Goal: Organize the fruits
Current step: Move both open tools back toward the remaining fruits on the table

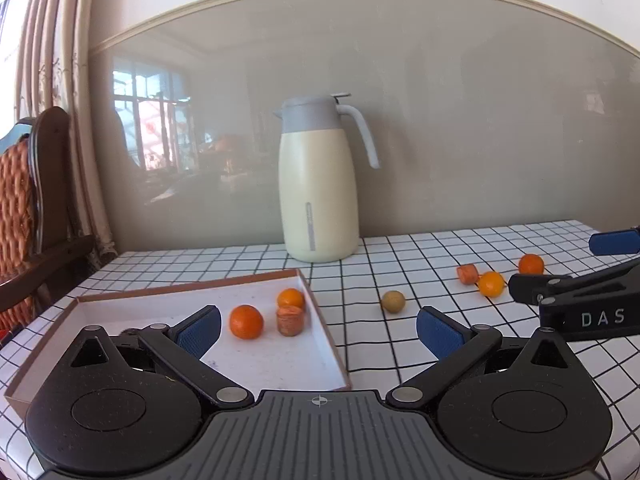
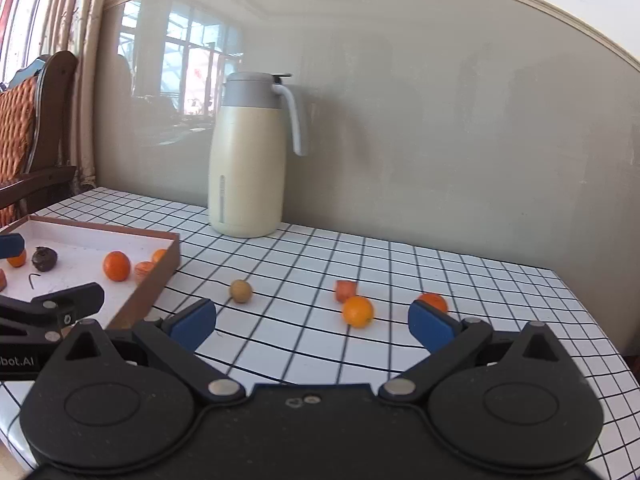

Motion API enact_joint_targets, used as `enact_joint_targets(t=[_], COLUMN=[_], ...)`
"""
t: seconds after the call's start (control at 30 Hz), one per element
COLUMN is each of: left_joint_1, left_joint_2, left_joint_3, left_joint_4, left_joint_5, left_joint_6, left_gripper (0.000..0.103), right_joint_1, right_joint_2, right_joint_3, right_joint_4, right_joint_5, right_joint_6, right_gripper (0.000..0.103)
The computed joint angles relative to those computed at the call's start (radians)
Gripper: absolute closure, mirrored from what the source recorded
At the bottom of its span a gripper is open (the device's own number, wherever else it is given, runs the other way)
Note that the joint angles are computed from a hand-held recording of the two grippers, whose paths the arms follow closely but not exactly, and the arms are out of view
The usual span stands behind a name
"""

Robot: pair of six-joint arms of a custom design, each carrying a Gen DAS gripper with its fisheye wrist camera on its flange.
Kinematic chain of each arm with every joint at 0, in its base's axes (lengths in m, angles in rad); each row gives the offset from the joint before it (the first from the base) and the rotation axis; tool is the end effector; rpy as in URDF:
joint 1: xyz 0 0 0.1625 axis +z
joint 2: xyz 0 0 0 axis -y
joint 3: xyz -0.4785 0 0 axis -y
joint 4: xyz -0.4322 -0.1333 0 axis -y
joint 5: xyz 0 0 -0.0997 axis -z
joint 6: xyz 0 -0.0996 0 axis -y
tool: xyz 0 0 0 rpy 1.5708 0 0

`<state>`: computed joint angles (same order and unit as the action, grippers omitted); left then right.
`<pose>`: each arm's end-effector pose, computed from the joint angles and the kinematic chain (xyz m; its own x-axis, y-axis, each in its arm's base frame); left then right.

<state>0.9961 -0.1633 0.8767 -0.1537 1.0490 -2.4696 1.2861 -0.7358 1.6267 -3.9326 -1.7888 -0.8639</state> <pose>-0.2917 -0.7870 -0.1729 -0.5695 0.3688 -0.7347 0.8218 0.2761 -0.4984 -0.0987 -0.7350 0.2371 -0.5906 0.2395 0.7706 -0.6484 0.4277 -0.6298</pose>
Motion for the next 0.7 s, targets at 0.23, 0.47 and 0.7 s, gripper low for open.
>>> enact_joint_targets(t=[0.23,0.47,0.7], left_joint_1=[-0.017,-0.035,-0.038], left_joint_2=[0.036,0.125,0.287], left_joint_3=[-0.035,-0.176,-0.468], left_joint_4=[0.023,0.115,0.274], left_joint_5=[0.028,0.05,0.028], left_joint_6=[-0.012,0.003,0.009], left_gripper=[0.0,0.0,0.0], right_joint_1=[-0.029,-0.054,-0.078], right_joint_2=[-0.022,-0.023,-0.018], right_joint_3=[0.011,-0.015,-0.064], right_joint_4=[-0.019,-0.018,0.034], right_joint_5=[-0.006,-0.028,-0.024], right_joint_6=[0.02,-0.014,0.038], right_gripper=[0.006,0.008,0.014])
